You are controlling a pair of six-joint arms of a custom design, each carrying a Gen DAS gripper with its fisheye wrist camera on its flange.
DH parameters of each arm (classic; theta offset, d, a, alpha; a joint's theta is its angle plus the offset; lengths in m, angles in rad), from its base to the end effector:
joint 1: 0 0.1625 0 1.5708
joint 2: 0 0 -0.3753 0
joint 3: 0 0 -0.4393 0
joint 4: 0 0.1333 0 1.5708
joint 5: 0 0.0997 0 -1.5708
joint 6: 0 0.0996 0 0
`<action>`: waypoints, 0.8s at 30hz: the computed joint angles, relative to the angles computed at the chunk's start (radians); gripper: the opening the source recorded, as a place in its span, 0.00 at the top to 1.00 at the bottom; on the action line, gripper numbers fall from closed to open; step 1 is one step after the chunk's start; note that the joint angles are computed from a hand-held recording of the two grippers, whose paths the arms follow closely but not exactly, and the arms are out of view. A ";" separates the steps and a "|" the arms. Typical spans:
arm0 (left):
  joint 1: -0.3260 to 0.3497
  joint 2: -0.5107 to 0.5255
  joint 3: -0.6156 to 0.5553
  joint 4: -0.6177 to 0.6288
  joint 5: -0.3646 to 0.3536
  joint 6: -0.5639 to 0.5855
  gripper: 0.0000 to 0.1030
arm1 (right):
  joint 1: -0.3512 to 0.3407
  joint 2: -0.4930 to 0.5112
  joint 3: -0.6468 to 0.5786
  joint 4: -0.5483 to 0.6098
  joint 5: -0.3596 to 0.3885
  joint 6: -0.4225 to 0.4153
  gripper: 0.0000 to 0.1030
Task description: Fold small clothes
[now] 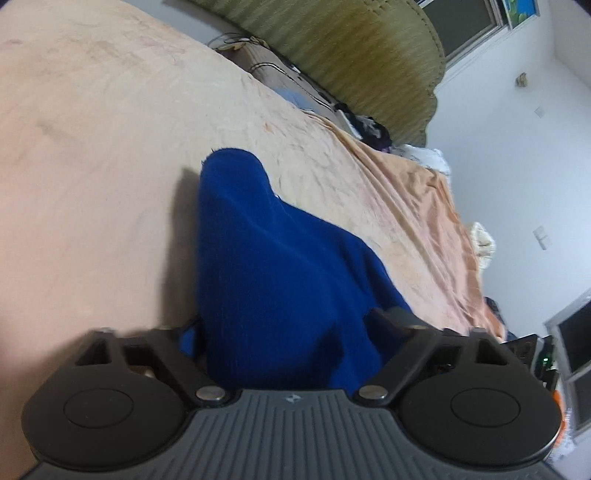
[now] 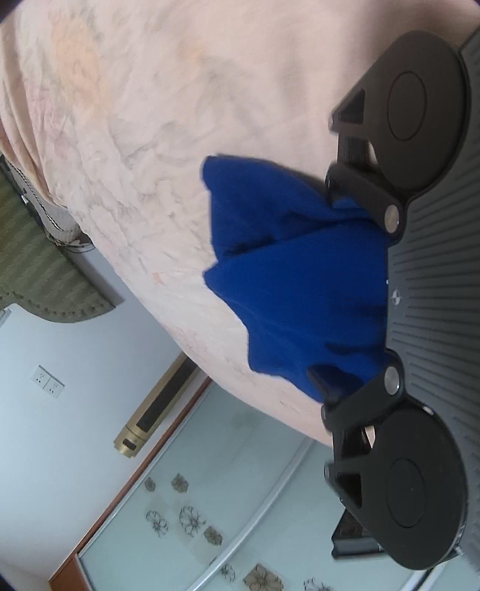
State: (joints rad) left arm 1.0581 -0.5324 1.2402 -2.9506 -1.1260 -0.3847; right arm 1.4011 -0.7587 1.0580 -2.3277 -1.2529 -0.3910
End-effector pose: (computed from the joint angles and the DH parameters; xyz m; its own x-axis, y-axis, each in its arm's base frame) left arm -0.2346 -0.7758 0.0591 -0.9950 -0.0619 -0.0785 0.0113 0.7107 -0.7034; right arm 0.0230 -0.8393 0.2503 -0.9449 -0.3145 -0.0909 -0.2256 0.8268 -0.5153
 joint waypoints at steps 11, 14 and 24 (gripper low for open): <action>-0.087 0.100 -0.105 -0.017 0.204 0.376 0.73 | 0.041 -0.071 0.111 -0.235 -0.086 -0.162 0.73; -0.102 0.116 -0.139 0.097 0.300 0.332 0.64 | 0.049 -0.035 0.044 -0.160 -0.181 -0.132 0.60; -0.147 -0.135 0.262 0.034 0.171 0.153 0.39 | -0.040 -0.287 0.282 0.025 -0.108 -0.078 0.34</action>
